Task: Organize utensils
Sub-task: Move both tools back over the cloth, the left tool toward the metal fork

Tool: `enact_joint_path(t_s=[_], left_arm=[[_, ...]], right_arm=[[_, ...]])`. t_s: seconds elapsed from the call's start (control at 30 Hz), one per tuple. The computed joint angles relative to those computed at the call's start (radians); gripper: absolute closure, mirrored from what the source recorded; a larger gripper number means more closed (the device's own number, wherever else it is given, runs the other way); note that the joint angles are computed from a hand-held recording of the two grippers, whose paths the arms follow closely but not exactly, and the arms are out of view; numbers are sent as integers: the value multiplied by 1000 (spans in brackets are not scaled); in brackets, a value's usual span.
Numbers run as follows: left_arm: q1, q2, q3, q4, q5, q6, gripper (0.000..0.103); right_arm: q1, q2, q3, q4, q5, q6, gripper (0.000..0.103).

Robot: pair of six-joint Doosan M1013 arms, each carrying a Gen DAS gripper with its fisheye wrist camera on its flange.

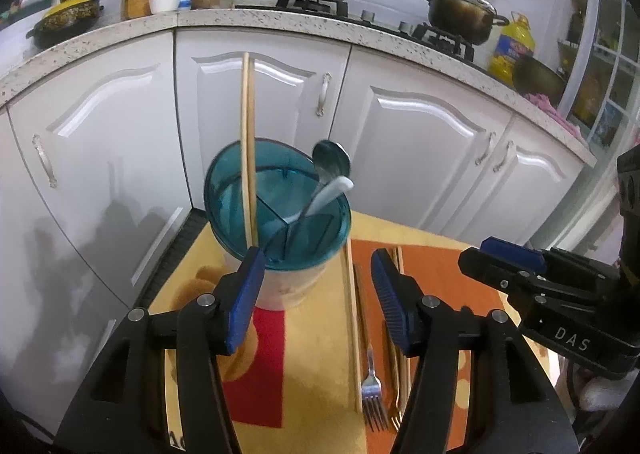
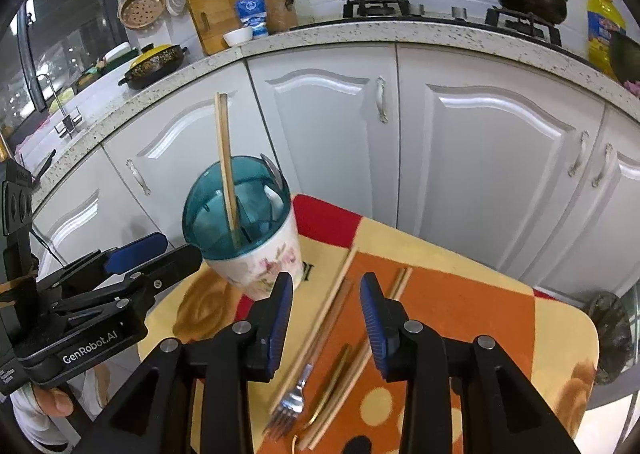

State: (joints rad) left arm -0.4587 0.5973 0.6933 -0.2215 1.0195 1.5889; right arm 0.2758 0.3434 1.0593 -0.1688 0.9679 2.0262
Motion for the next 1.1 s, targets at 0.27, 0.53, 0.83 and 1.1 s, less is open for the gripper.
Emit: enact_joint_path(t_s=[0.27, 0.53, 0.83, 1.1], left_arm=[[-6, -7, 23, -7, 3, 22, 48], [5, 2, 29, -39, 55, 40, 48], [12, 23, 38, -94, 133, 76, 48], [-7, 60, 16, -60, 207, 78, 48]], right_arm=[[-9, -25, 50, 0, 13, 23, 68], [-22, -37, 96, 16, 43, 37, 66], [-53, -11, 122, 142, 74, 18, 66], [-72, 38, 97, 192, 111, 9, 77]])
